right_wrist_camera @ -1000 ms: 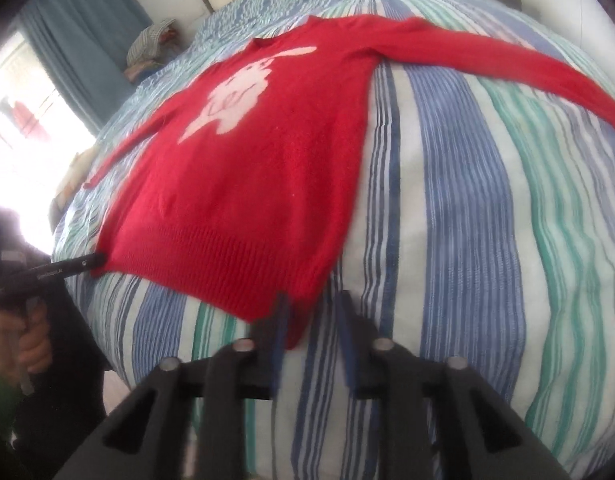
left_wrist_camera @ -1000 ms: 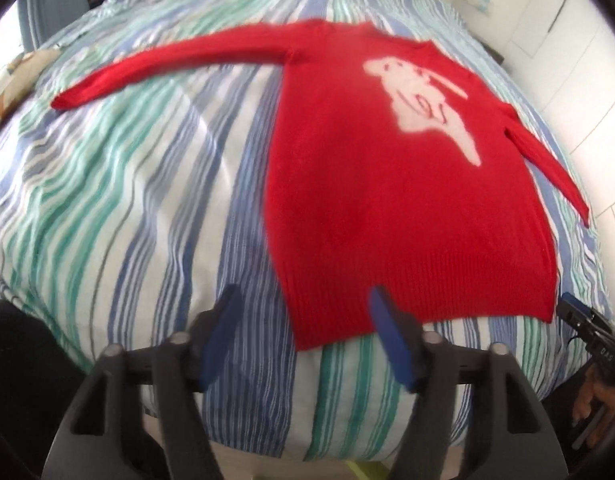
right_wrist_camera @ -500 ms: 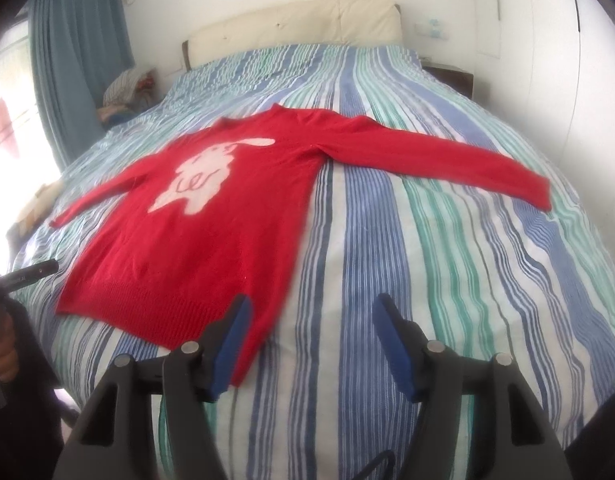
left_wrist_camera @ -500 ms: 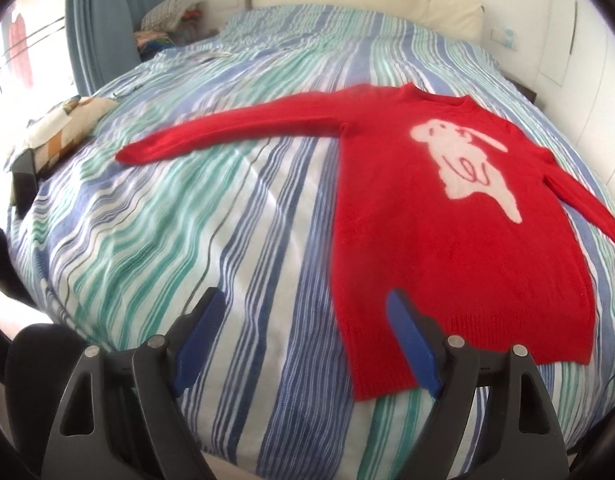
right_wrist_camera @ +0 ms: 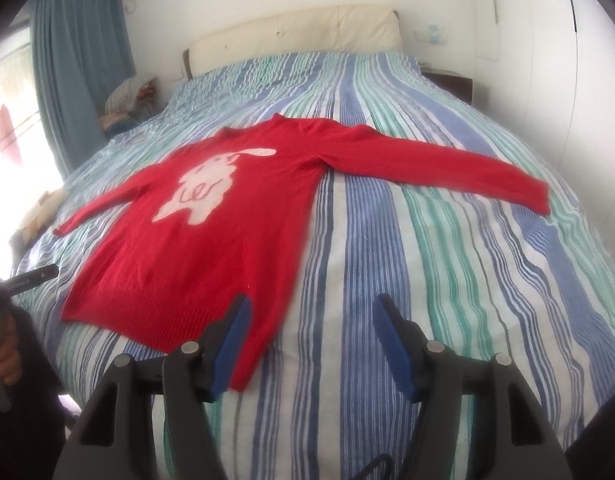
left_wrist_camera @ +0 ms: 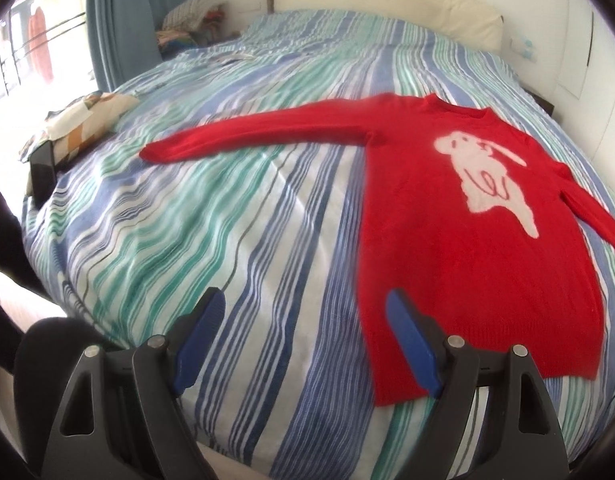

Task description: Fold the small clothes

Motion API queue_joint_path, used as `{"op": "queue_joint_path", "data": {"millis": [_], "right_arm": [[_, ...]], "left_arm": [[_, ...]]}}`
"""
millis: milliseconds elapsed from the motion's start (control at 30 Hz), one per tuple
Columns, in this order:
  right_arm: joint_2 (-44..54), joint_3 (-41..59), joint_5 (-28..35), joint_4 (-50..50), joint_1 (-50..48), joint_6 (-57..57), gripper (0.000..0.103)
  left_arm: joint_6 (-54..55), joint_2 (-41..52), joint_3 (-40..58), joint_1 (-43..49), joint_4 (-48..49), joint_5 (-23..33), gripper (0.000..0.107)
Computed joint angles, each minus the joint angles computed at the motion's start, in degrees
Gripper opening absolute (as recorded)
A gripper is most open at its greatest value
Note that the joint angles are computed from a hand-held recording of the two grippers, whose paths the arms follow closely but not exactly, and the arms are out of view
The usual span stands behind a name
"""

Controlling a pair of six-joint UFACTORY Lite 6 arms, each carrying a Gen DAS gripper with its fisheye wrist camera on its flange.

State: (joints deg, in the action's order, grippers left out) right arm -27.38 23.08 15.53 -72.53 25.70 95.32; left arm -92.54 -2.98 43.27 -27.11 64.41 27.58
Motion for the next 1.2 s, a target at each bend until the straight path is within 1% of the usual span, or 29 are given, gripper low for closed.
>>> {"op": "queue_joint_path", "data": {"millis": [200, 333, 533, 1200], "right_arm": [[-1.5, -0.3, 1.7, 0.2, 1.4, -0.2, 0.062], [-0.9, -0.4, 2.0, -0.1, 2.0, 0.0, 0.062], [1.1, 0.5, 0.9, -6.0, 0.8, 5.1, 0.062], [-1.0, 0.1, 3.5, -6.8, 3.0, 5.5, 0.062]], "left_arm": [[-1.9, -1.0, -0.7, -0.2, 1.4, 0.9, 0.084], [-1.6, 0.9, 0.6, -0.2, 1.6, 0.9, 0.084], [-2.2, 1.5, 0.8, -0.5, 2.0, 1.4, 0.084], [-2.6, 1.2, 0.8, -1.4, 2.6, 2.6, 0.084]]}}
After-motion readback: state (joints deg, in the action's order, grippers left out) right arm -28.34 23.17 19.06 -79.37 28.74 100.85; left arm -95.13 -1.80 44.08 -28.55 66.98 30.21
